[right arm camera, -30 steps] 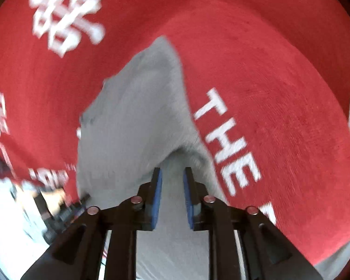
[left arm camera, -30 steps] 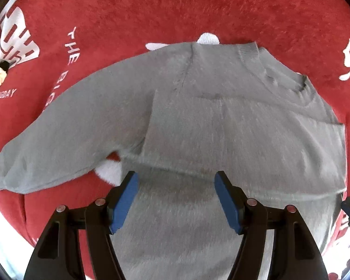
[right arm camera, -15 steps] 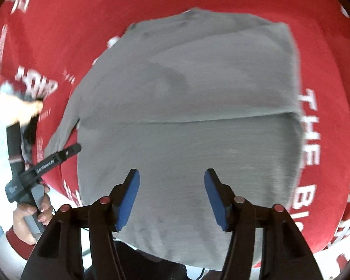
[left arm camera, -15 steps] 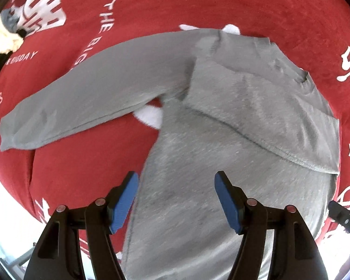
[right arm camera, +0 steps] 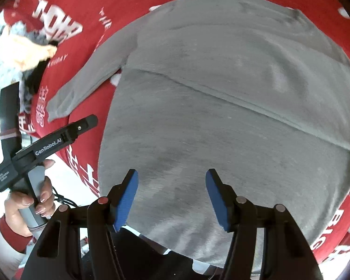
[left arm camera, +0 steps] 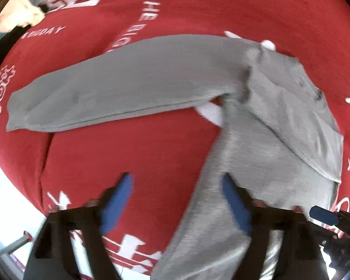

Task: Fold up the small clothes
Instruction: 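Grasp the other sleeve cuff with the left gripper and fold it across the body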

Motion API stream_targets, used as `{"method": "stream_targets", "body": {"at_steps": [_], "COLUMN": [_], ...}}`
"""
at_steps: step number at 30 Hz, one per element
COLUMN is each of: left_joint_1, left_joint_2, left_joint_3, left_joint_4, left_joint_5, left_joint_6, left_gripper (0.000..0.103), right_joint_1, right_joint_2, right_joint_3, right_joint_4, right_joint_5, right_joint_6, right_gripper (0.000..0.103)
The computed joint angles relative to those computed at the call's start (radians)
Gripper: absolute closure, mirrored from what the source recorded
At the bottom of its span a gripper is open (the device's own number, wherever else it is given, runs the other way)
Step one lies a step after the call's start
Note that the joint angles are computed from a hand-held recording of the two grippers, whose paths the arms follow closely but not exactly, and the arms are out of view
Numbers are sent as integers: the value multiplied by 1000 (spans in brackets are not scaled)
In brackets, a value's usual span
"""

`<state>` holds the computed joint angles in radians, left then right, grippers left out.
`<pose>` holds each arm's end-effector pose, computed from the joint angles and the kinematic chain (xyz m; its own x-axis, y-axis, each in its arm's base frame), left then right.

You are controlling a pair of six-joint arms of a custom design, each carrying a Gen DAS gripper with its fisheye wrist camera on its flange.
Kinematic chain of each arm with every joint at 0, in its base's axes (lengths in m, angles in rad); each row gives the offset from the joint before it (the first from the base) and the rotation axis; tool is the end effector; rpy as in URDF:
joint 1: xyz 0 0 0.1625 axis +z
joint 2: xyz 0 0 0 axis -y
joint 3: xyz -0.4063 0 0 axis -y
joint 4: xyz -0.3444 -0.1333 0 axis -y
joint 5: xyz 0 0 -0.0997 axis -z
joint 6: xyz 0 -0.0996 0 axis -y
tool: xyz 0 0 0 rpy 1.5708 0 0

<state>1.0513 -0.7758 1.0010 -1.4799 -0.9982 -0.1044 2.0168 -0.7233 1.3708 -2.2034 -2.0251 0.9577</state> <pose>-0.1822 -0.6958 0.2596 -0.6916 0.4744 -0.5446 0.4020 0.8793 0.2555 0.3731 -0.5727 0.1327 -0.8176 0.5114 0.2647 0.4125 0.8409 -0.3503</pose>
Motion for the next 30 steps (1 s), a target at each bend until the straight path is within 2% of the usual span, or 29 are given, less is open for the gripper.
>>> {"method": "stream_targets", "body": {"at_steps": [3,5,9,11,13,16,17,21,27,30], "left_joint_1": [15,29,53,69,85,113,123,180,265,287], "left_joint_2": [0,12,34,49,62,93,101,145,256,264], "left_joint_3": [-15,-45,-102,-141,-175,-257,-280,-424,-646,-637], "left_joint_4": [-10,8,47,71,87,133,131,80,47,12], "left_joint_5": [-3,-3,-9,-21,-20,-47,-58,-133,-238,-276], "left_joint_6": [1,-11,-44,-63,-75,-81,-84,-134,-222,-218], "left_gripper": [12,12,12,12,12,12,12,12,12,12], "right_joint_1": [0,-1,0,2,7,25,27,14,-1,-5], "right_joint_2": [44,66,113,138,164,236,254,277,276,276], "right_joint_3": [-82,-123,-206,-248,-296,-433,-466,-499,-481,-478], "right_joint_4": [72,99,152,184,235,396,433,436,390,385], "right_joint_5": [-4,-6,-20,-34,-63,-151,-157,-83,-28,-15], "right_joint_6": [-18,-35,-67,-78,-86,-130,-149,-199,-187,-189], "right_gripper": [34,33,23,22,17,14,14,14,14,14]}}
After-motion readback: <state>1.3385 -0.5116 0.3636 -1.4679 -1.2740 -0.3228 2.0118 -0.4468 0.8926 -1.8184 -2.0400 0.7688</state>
